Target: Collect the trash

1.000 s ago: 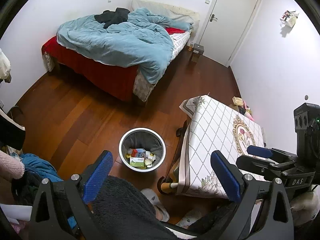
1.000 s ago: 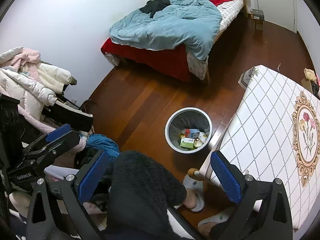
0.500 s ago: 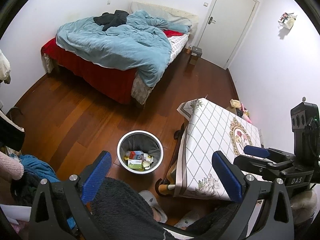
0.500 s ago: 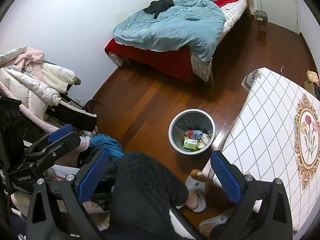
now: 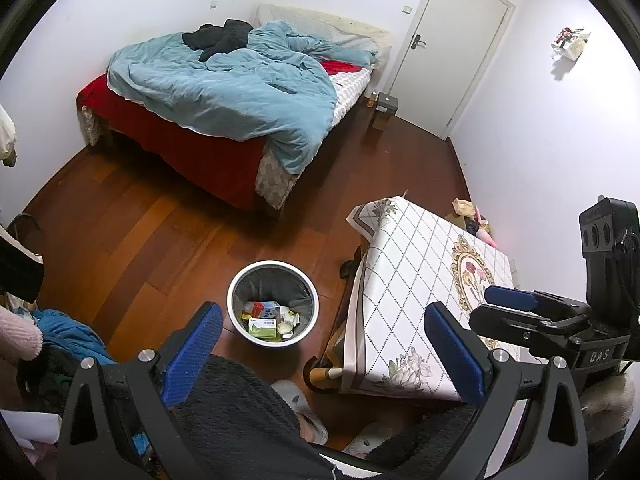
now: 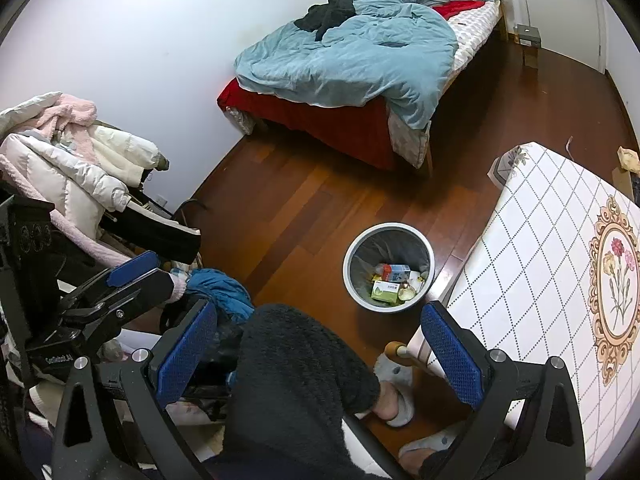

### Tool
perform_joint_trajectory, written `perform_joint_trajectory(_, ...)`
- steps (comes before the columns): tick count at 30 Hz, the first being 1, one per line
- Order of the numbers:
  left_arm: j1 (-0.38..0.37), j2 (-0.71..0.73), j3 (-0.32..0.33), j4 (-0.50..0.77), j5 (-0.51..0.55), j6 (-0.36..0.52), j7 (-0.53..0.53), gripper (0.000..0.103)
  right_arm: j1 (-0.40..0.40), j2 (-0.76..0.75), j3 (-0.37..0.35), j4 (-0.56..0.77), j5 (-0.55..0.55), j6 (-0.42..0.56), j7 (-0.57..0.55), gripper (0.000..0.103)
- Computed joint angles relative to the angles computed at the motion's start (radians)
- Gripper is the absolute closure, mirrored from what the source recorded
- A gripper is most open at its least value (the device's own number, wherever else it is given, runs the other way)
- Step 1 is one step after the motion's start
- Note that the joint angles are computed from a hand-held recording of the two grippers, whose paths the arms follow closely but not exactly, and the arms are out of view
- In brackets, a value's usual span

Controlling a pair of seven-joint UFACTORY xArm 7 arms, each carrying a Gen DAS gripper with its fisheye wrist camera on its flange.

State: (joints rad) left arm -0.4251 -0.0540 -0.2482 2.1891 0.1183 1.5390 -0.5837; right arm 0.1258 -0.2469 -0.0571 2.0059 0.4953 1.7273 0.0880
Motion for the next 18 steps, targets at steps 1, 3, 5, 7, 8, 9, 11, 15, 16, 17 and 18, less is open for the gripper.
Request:
perform_joint_trajectory(1, 0.000, 0.000, 0.000, -0.001, -0.001, -0.001, -0.001, 0.000, 0.000, 0.002, 0.000, 0.003, 0.000, 0.001, 0.000, 0.000)
perform_joint_trajectory(3, -0.001, 0.000, 0.000, 0.002, -0.005, 0.000, -0.001, 0.000, 0.000, 0.004, 0.000, 0.007, 0.002, 0.004, -0.002, 0.000)
perform_joint_trajectory(5, -0.001, 0.002, 0.001, 0.006, -0.013, 0.001, -0.001, 0.000, 0.000, 0.005, 0.002, 0.009, 0.002, 0.004, 0.000, 0.000)
perform_joint_trajectory(7, 0.000, 0.005, 0.002, 0.013, -0.014, 0.004, 0.000, 0.000, 0.000, 0.008, 0.000, 0.012, 0.005, 0.006, -0.002, 0.000)
perform_joint_trajectory(8, -0.001, 0.006, 0.002, 0.013, -0.012, 0.005, -0.001, 0.000, 0.000, 0.008, 0.000, 0.014, 0.006, 0.008, -0.001, 0.000)
perform_joint_trajectory(9, -0.001, 0.006, 0.003, 0.014, -0.013, 0.005, -0.001, 0.000, 0.000, 0.010, 0.000, 0.016, 0.007, 0.009, -0.002, 0.000)
perform_joint_trajectory(11, -0.001, 0.007, 0.003, 0.015, -0.014, 0.005, -0.001, 0.000, 0.000, 0.010, 0.000, 0.018, 0.008, 0.010, -0.002, 0.000)
perform_joint_trajectory(15, -0.002, 0.008, 0.003, 0.020, -0.013, 0.006, 0.000, 0.000, 0.000, 0.009, 0.000, 0.016, 0.013, 0.009, -0.003, 0.000)
perform_joint_trajectory(16, -0.001, 0.006, 0.005, 0.014, -0.017, 0.003, 0.002, 0.000, 0.000, 0.009, 0.001, 0.018, 0.012, 0.010, -0.001, 0.000)
perform_joint_trajectory(17, -0.001, 0.006, 0.005, 0.014, -0.017, 0.003, 0.002, 0.000, 0.000, 0.009, 0.001, 0.018, 0.012, 0.010, -0.001, 0.000)
perform_joint_trajectory(18, -0.002, 0.007, 0.004, 0.017, -0.015, 0.007, 0.001, 0.000, 0.000, 0.009, 0.002, 0.019, 0.012, 0.010, 0.001, 0.000)
